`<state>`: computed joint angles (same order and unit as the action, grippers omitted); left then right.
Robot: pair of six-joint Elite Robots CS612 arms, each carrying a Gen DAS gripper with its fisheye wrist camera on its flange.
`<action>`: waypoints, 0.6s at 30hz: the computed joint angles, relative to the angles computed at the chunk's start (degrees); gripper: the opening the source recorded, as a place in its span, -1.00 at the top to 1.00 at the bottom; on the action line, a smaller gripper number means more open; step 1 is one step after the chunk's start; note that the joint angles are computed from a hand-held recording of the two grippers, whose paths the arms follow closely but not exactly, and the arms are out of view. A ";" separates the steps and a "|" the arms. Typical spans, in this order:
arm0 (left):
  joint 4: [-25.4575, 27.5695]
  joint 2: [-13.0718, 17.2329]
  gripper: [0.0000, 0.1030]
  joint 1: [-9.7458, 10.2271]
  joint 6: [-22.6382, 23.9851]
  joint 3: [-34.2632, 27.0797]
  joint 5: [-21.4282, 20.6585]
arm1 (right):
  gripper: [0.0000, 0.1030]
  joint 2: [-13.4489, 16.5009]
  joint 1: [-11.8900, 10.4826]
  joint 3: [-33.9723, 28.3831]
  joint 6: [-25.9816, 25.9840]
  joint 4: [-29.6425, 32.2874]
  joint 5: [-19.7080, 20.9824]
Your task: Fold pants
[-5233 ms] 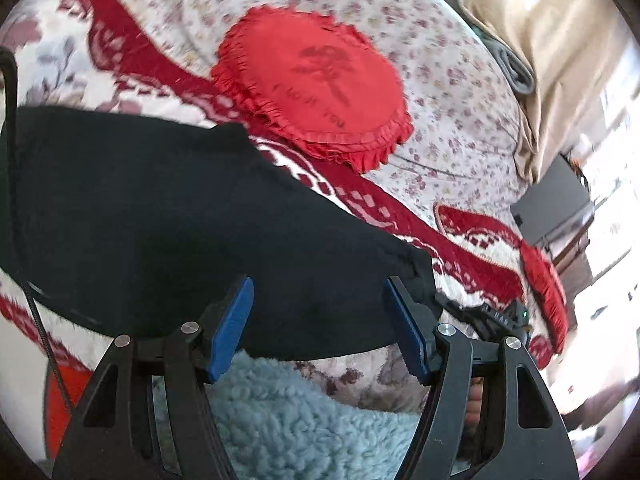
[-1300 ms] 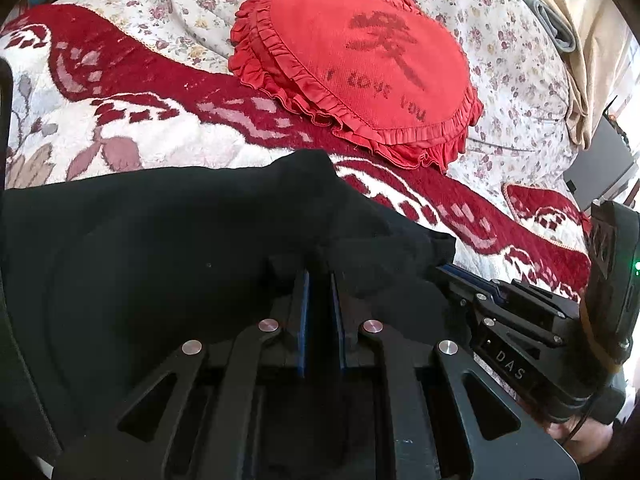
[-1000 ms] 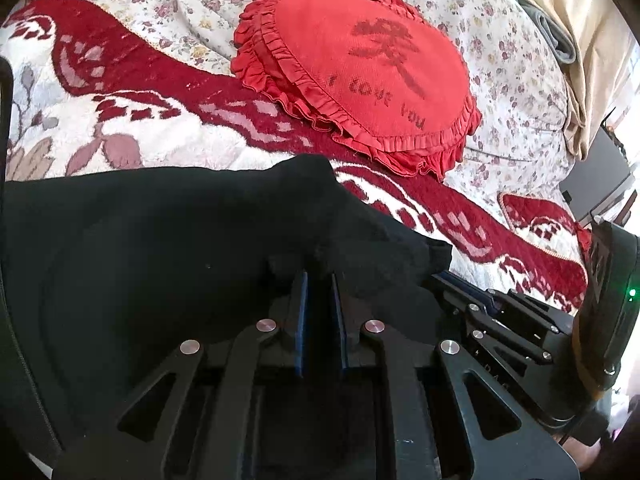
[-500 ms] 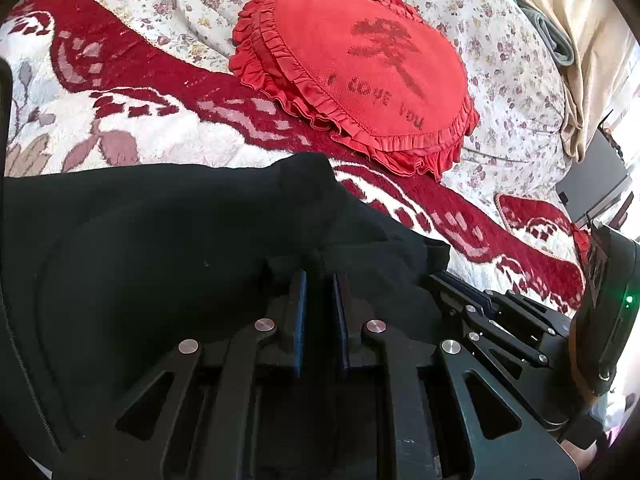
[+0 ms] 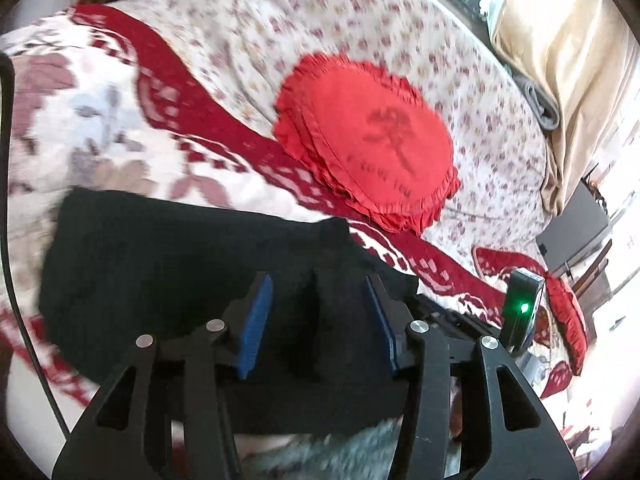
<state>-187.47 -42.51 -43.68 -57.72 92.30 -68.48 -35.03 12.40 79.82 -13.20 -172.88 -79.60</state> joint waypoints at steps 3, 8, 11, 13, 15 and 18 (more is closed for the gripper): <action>-1.57 -2.48 -0.01 -1.02 -2.34 5.07 2.49 | 0.79 -1.45 -1.09 2.42 2.24 -2.81 3.22; -2.22 -4.64 -0.12 -2.52 -8.13 12.33 4.52 | 0.39 -4.64 -4.39 8.34 4.25 -7.92 15.93; -4.14 -3.96 -0.12 -2.57 -14.09 15.47 1.50 | 0.04 -5.62 -5.46 10.91 4.26 -10.86 20.59; -7.74 -2.38 -0.12 -2.10 -19.65 17.06 -2.24 | 0.02 -6.12 -5.65 11.86 2.69 -10.25 21.87; -12.79 -0.86 -0.12 -1.87 -23.41 17.94 -4.01 | 0.02 -6.34 -5.32 12.16 1.16 -8.54 20.57; -20.33 1.10 -0.12 -1.34 -27.53 18.15 -4.07 | 0.02 -5.93 -4.14 11.52 1.62 -7.50 11.84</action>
